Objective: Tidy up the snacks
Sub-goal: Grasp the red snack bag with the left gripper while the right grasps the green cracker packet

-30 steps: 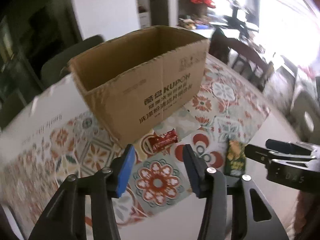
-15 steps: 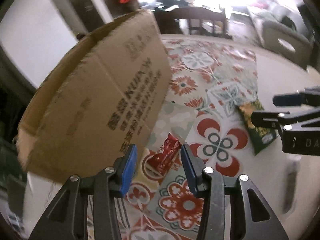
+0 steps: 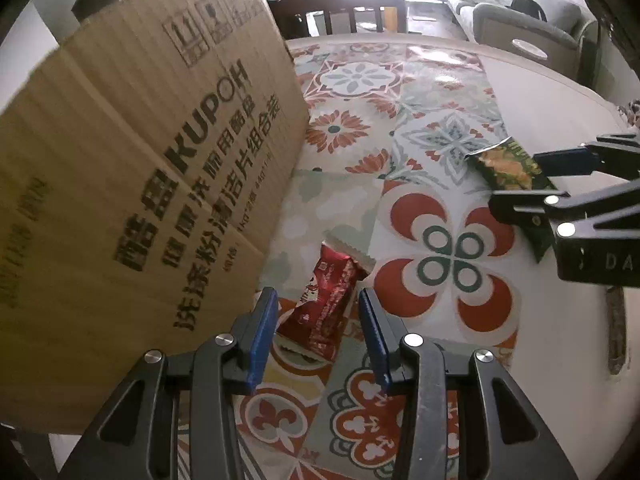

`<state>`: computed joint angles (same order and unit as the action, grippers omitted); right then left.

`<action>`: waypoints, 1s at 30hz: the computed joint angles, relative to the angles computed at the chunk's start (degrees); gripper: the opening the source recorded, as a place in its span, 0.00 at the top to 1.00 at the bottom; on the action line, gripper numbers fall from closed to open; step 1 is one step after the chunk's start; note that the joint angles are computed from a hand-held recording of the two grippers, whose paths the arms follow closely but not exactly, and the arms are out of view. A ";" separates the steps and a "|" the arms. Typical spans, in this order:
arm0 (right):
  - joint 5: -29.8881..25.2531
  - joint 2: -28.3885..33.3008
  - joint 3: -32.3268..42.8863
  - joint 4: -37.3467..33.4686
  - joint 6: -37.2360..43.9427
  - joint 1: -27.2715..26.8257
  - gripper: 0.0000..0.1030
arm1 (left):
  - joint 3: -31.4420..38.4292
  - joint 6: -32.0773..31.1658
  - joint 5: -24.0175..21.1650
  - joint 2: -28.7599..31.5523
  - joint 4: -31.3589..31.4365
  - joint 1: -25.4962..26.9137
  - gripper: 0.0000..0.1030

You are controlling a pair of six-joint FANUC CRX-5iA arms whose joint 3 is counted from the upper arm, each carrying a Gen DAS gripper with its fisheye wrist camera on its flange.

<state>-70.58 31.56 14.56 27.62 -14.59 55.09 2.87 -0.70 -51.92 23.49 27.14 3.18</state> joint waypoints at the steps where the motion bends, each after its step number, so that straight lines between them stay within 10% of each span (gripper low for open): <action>1: 0.07 0.26 0.19 -0.39 0.37 -0.17 0.36 | 0.04 -0.28 -0.44 0.31 1.08 0.22 0.59; 10: -2.61 2.43 2.90 0.22 5.85 -0.04 0.47 | 8.57 16.01 -10.83 5.67 -0.69 0.72 0.70; 30: 8.51 -4.39 -6.61 0.36 11.27 -1.33 0.54 | -4.32 51.88 -3.25 -7.44 -7.87 0.00 0.79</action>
<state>-62.07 27.17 7.95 27.98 -3.33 53.75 -1.46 51.18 -55.16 16.05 19.28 3.17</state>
